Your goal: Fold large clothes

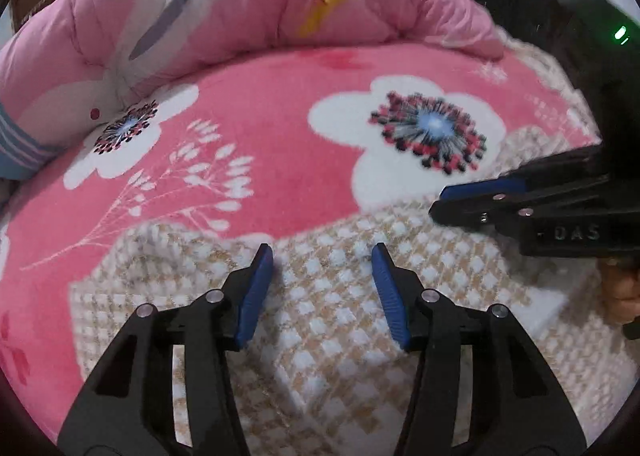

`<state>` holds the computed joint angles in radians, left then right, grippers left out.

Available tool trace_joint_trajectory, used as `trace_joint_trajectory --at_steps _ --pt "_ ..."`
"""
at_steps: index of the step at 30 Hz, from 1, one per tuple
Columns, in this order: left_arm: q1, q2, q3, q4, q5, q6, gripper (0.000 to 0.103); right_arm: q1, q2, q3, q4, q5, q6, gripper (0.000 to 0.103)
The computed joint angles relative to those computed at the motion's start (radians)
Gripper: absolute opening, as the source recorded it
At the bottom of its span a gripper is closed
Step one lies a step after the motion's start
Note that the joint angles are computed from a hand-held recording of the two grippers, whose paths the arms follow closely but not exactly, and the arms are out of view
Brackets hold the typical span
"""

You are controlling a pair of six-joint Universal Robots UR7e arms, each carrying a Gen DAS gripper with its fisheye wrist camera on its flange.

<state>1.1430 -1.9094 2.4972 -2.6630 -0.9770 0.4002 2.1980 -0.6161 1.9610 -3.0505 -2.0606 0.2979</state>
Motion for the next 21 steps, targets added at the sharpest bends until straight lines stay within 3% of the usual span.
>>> trace_joint_trajectory --at_steps 2,6,8,10,13,15,17,19,21 --pt "-0.016 -0.074 -0.004 0.046 -0.028 -0.017 0.048 0.031 -0.04 0.016 0.011 -0.004 0.03 0.016" --pt "0.015 -0.164 -0.025 0.172 -0.143 0.027 0.048 0.093 -0.057 0.051 -0.012 -0.019 -0.019 0.017" --pt "0.013 -0.135 0.002 0.189 -0.069 0.025 0.049 0.092 -0.01 0.041 0.039 -0.06 -0.02 0.017" --pt "0.006 -0.143 0.036 0.153 -0.045 0.059 0.05 0.099 0.015 0.055 -0.012 -0.092 -0.068 0.017" --pt "-0.036 -0.256 0.017 0.276 -0.069 -0.029 0.047 0.138 -0.031 0.064 0.048 -0.109 0.037 0.017" --pt "-0.054 -0.348 0.023 0.324 -0.1 -0.007 0.048 0.178 -0.056 0.102 -0.001 -0.095 0.025 0.019" --pt "-0.072 -0.384 0.037 0.375 -0.047 -0.028 0.05 0.206 -0.039 0.097 0.049 -0.166 0.047 0.022" --pt "-0.012 -0.3 0.031 0.379 -0.022 -0.092 0.061 0.166 0.001 0.095 0.079 -0.163 0.093 0.023" --pt "0.032 -0.289 0.022 0.355 -0.066 -0.113 0.061 0.159 0.003 0.11 0.036 -0.154 0.113 0.023"
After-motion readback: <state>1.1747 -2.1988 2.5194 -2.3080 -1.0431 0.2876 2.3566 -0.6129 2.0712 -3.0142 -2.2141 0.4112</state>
